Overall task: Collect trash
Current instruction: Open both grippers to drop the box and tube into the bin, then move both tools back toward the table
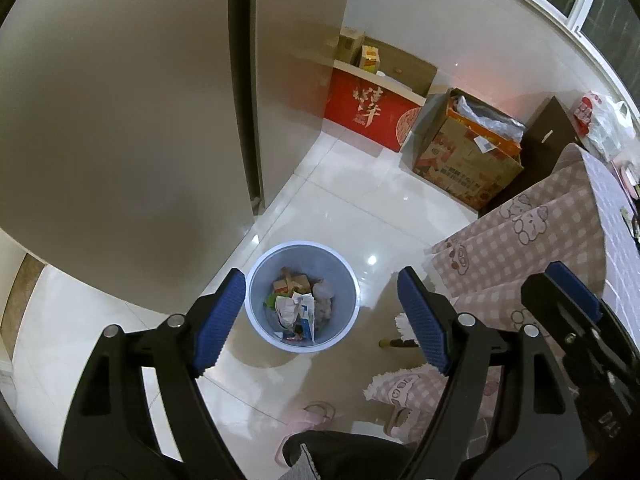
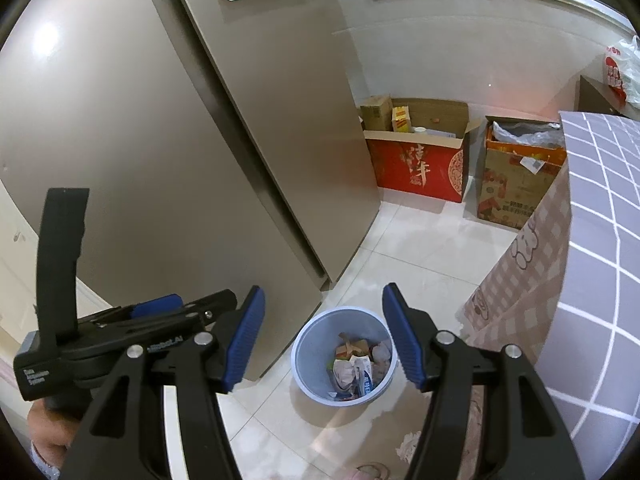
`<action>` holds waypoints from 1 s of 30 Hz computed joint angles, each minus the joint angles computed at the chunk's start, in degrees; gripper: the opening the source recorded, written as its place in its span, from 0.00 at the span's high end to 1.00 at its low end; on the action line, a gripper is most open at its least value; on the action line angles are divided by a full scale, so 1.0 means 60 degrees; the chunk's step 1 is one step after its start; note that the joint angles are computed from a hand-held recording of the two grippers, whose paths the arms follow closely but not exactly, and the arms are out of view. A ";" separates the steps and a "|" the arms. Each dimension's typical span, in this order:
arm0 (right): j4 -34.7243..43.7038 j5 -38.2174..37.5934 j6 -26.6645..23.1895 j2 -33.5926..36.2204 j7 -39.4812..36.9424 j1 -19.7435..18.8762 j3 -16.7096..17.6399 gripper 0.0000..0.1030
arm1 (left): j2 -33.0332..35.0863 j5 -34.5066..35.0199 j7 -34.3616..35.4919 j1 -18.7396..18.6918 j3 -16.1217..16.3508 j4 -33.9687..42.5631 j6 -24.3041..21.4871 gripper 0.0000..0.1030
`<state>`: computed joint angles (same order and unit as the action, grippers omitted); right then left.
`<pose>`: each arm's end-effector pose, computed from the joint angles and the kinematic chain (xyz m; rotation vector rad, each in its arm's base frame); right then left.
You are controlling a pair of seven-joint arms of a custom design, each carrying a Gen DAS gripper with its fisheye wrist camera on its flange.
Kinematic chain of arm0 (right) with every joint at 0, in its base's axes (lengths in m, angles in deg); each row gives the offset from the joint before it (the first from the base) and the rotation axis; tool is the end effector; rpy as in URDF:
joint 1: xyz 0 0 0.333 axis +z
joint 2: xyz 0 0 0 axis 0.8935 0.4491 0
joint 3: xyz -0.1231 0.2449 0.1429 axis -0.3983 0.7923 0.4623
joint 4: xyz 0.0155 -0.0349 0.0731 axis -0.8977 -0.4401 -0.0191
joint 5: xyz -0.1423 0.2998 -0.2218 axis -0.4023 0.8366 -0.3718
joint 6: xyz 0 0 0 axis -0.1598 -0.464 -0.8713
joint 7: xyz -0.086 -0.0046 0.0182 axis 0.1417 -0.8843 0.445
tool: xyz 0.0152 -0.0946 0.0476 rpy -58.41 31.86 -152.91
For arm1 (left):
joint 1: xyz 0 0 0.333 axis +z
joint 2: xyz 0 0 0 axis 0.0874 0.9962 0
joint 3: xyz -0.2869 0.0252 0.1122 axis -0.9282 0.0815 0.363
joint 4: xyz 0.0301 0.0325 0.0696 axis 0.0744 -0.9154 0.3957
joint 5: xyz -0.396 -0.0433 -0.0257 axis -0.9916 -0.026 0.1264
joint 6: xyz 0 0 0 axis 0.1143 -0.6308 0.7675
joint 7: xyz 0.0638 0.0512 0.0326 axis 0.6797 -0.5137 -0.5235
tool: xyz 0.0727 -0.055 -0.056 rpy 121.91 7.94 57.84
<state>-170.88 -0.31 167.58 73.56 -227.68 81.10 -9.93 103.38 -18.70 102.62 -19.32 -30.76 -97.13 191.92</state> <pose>0.5665 0.1578 0.3717 -1.4503 1.8452 -0.5159 0.6665 -0.3680 0.3982 -1.7762 2.1755 -0.7415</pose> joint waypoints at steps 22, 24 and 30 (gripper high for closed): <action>-0.1929 -0.3649 -0.0496 -0.3267 0.3174 -0.1926 0.1433 0.38 | -0.2264 0.1808 -0.1321 -0.0653 -0.0131 -0.2037 0.1110 0.25; -0.2454 -0.3586 -0.0424 -0.3860 0.2994 -0.2252 0.1480 0.38 | -0.2253 0.1882 -0.1289 -0.0784 -0.0258 -0.1892 0.1063 0.25; -0.4222 -0.1357 -0.0364 -0.5556 0.0146 -0.2768 0.0912 0.37 | -0.1638 0.1664 -0.0597 -0.1283 -0.0735 -0.0782 0.0689 0.25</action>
